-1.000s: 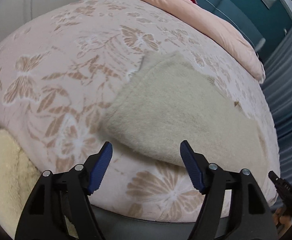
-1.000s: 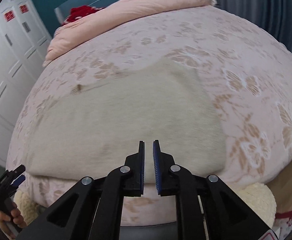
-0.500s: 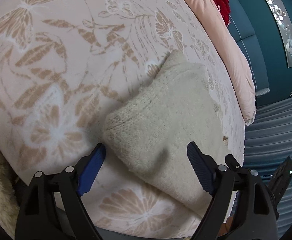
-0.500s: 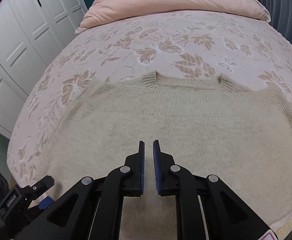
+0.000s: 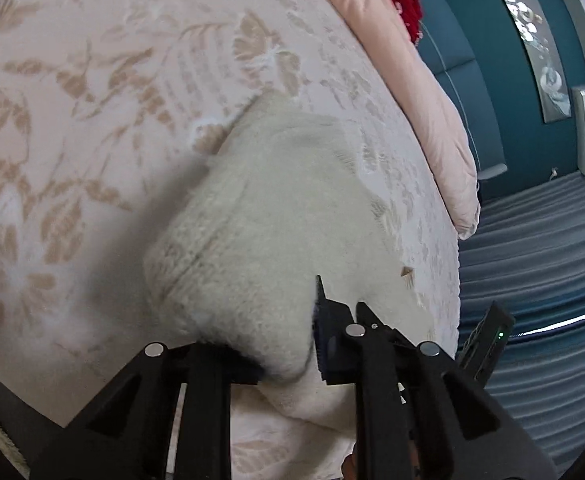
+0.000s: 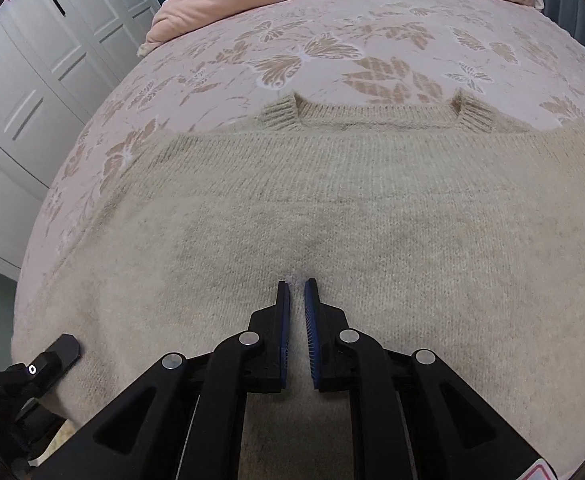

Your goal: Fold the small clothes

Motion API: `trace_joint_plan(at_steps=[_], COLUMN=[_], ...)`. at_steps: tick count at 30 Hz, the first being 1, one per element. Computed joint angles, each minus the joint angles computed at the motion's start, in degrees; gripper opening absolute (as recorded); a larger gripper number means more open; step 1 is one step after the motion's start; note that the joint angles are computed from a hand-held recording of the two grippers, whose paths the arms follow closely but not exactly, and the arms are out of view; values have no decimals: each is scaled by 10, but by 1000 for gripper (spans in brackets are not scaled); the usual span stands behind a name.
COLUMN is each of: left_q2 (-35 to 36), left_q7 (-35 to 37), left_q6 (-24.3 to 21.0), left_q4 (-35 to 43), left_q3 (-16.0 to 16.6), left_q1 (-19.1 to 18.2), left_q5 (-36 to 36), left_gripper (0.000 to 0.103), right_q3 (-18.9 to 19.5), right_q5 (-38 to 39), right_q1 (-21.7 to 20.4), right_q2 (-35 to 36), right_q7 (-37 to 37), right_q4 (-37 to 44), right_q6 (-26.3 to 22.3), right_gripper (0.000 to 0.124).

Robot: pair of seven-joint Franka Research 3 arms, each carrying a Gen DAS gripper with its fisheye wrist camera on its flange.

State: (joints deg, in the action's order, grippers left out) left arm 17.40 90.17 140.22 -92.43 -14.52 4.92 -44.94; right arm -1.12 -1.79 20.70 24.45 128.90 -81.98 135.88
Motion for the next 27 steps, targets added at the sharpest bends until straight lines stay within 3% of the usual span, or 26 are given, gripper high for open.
trace_joint_plan(at_steps=[3, 6, 10, 13, 16, 17, 19, 22, 25, 27], left_q2=[-29, -39, -37, -28, -28, -38, -70, -127, -139, -132], left_q7=[72, 129, 189, 205, 168, 160, 182, 204, 167, 134], left_q6=[26, 16, -2, -20, -40, -45, -29, 48, 78, 76], left_q4=[13, 47, 80, 74, 40, 19, -35, -124, -156, -153], left_q3=[-13, -27, -46, -53, -43, -41, -42, -21, 3, 13], left_q1=[-15, -35, -83, -125, -161, -163, -155, -159, -164, -161], left_q5=[15, 3, 17, 58, 140, 148, 123, 148, 235, 272], left_gripper=[15, 15, 16, 18, 29, 33, 55, 81, 81, 81], right_q3=[-8, -9, 1, 5, 8, 10, 11, -3, -21, -35], right_q5=[-20, -72, -152, -145, -120, -113, -92, -25, 57, 120], right_q1=[6, 4, -28, -67, -101, -109, -120, -108, -75, -51], right_q2=[-65, -155, -300, -401, -471, -486, -509, -510, -471, -430], right_q7=[25, 44, 131, 181, 195, 191, 177, 135, 74, 33], right_q4=[-71, -174, -329, -435, -504, -515, -536, -554, -538, -510], right_q6=[22, 52, 70, 81, 88, 79, 92, 160, 209, 211], right_gripper=[13, 22, 29, 31, 35, 37, 53, 71, 77, 78])
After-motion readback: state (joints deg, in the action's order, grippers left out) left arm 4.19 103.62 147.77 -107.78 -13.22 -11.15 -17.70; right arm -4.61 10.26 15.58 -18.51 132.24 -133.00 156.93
